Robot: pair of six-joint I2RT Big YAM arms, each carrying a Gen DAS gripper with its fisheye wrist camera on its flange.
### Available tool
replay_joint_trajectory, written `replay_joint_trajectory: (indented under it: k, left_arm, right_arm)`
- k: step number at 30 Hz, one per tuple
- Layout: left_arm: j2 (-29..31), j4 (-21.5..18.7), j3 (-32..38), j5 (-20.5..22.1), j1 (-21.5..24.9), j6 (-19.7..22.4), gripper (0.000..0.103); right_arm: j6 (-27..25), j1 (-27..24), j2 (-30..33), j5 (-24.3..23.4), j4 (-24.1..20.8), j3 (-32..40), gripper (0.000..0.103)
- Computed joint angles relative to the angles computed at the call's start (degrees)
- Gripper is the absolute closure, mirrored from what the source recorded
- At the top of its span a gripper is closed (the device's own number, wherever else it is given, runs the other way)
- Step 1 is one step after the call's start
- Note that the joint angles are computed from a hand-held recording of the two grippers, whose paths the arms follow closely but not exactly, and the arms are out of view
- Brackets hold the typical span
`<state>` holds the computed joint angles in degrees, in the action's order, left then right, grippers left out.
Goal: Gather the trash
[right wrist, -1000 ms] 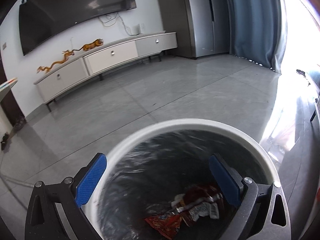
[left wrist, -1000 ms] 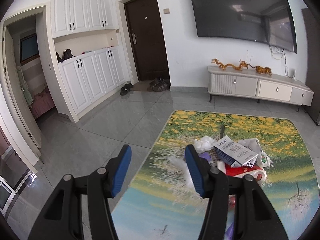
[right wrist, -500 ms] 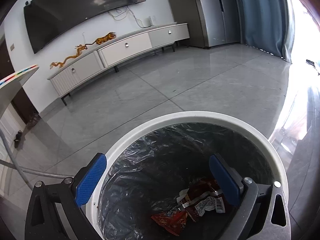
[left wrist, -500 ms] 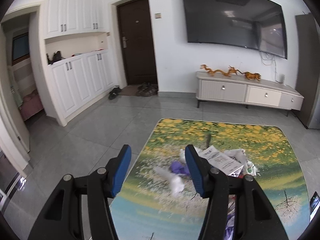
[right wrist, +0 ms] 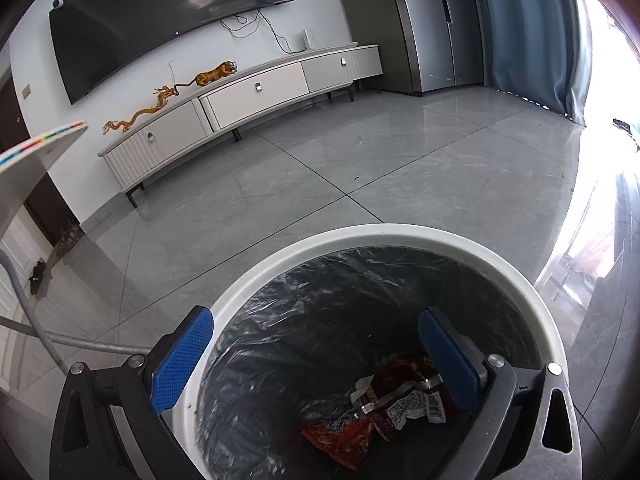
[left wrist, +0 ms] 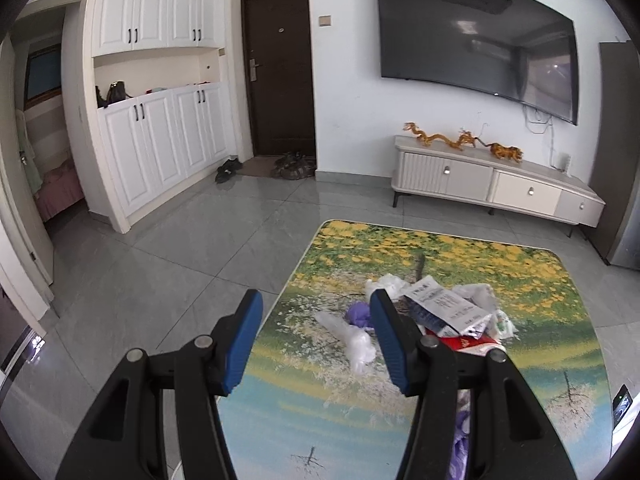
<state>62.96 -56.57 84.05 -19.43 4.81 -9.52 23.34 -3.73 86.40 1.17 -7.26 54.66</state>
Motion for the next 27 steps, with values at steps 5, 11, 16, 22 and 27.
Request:
replay_joint_trajectory:
  k: [5,11,16,22,27]
  left_arm:
    - [-2.04,2.36,-2.48,3.29,-1.26,-0.29,0.049]
    - [-4.03,4.51,-6.59,6.91,-1.96,-1.37,0.045]
    - [-5.76,6.46,-11.01,7.86,0.19,-2.81,0.045]
    - [-5.2,8.74,-13.68,6.13,5.24,-0.14,0.045]
    - [-3.55,8.46,-13.14,7.46,8.88,0.05,0.045]
  right_arm:
    - [-2.1,-0.8,-6.85,-0.32,-2.16,-2.7,0.0]
    - [-4.32,-3.45,-18.34,-2.07,-10.04,-3.47,0.0]
    - [-2.24,2.9,-24.42,9.92,-14.07,-1.25,0.0]
    - [-4.22,9.81,-21.07,18.29,-13.9,2.76,0.0]
    - [-3.46,11.2,-18.45,19.56,-14.15,4.25,0.0]
